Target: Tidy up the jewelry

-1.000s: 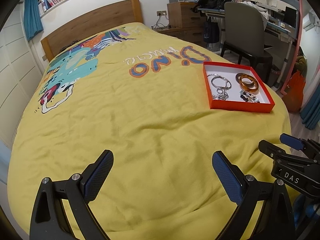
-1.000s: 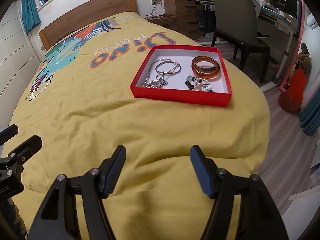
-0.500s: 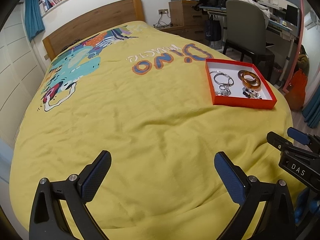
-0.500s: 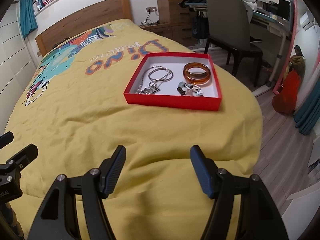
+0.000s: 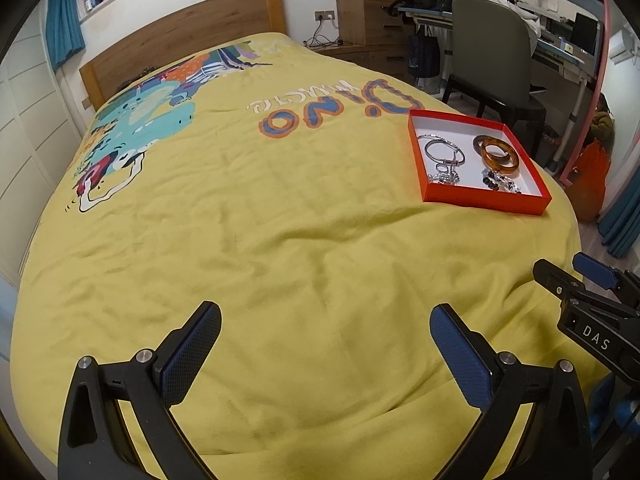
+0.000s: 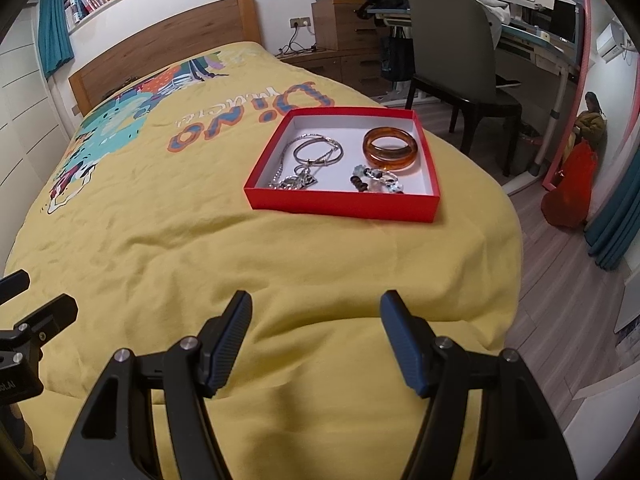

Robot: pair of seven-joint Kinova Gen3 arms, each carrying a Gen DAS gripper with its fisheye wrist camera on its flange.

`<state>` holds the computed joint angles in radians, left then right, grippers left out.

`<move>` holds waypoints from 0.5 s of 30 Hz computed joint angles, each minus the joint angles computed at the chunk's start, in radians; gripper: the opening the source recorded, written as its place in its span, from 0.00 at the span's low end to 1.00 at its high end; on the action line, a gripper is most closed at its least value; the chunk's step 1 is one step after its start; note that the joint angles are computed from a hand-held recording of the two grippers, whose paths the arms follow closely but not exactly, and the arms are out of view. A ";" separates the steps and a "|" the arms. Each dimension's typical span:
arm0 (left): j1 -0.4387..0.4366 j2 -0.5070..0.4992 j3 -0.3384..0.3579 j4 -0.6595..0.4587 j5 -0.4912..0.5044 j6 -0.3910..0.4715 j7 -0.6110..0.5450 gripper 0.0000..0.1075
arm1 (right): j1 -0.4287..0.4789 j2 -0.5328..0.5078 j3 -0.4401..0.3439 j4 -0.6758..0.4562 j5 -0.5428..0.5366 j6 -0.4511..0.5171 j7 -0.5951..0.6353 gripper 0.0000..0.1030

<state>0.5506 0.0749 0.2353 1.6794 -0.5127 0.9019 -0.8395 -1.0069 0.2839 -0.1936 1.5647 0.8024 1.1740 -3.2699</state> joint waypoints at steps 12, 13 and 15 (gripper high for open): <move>-0.011 0.005 -0.007 0.008 0.026 -0.016 -0.017 0.95 | 0.003 0.007 0.004 -0.005 -0.010 -0.001 0.010 0.63; -0.012 0.005 -0.008 0.008 0.029 -0.017 -0.019 0.95 | 0.003 0.007 0.004 -0.005 -0.010 -0.002 0.010 0.63; -0.014 0.004 -0.009 0.011 0.032 -0.019 -0.022 0.95 | 0.002 0.007 0.005 -0.005 -0.009 -0.002 0.009 0.63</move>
<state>0.5370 0.0789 0.2266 1.6902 -0.4809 0.8827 -0.8615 -1.0050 0.2905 -0.1890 1.5593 0.7935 1.1725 -3.2607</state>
